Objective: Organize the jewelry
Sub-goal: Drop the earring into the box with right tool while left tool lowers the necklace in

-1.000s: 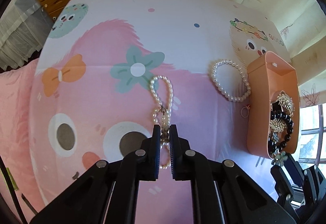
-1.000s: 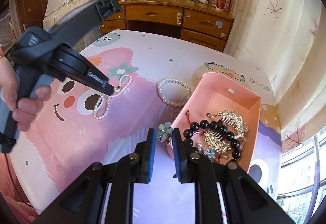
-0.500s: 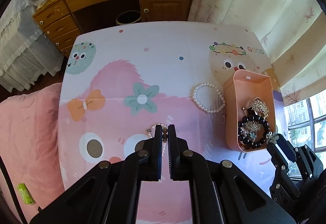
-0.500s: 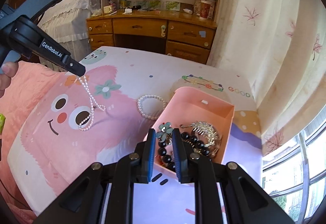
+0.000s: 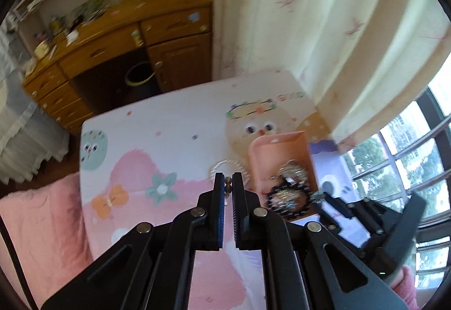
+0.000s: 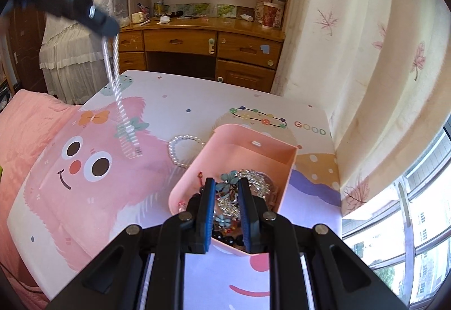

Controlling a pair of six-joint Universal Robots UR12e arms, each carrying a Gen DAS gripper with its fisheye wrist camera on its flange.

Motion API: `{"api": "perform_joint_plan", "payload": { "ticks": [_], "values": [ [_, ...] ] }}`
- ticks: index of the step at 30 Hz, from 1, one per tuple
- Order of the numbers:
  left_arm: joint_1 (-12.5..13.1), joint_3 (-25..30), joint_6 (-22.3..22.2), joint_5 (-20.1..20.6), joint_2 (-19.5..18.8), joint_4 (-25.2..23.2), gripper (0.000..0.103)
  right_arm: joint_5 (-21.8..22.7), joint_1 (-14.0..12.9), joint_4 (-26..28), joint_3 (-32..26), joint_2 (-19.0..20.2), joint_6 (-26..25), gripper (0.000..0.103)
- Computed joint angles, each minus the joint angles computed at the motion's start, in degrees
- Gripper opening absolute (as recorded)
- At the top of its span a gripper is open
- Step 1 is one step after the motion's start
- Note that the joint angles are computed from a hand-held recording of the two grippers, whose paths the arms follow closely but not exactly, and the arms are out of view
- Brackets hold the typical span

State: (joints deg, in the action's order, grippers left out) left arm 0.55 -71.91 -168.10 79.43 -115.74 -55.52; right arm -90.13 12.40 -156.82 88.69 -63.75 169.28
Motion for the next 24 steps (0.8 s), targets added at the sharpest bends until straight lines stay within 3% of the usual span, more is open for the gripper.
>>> {"api": "perform_joint_plan", "payload": {
  "ticks": [8, 22, 24],
  "values": [
    [-1.54, 1.95, 3.09, -4.12, -0.55, -0.34, 0.003, 0.68, -1.04, -0.65, 0.47, -0.1, 0.78, 0.016],
    [-2.99, 3.66, 4.17, -5.92, -3.17, -4.05, 0.003, 3.49, -1.59, 1.04, 0.66, 0.5, -0.54, 0.016],
    [-3.11, 4.03, 4.33, -6.07, -3.43, -4.32, 0.003, 3.17, -1.36, 2.01, 0.4, 0.64, -0.86, 0.021]
  ]
}}
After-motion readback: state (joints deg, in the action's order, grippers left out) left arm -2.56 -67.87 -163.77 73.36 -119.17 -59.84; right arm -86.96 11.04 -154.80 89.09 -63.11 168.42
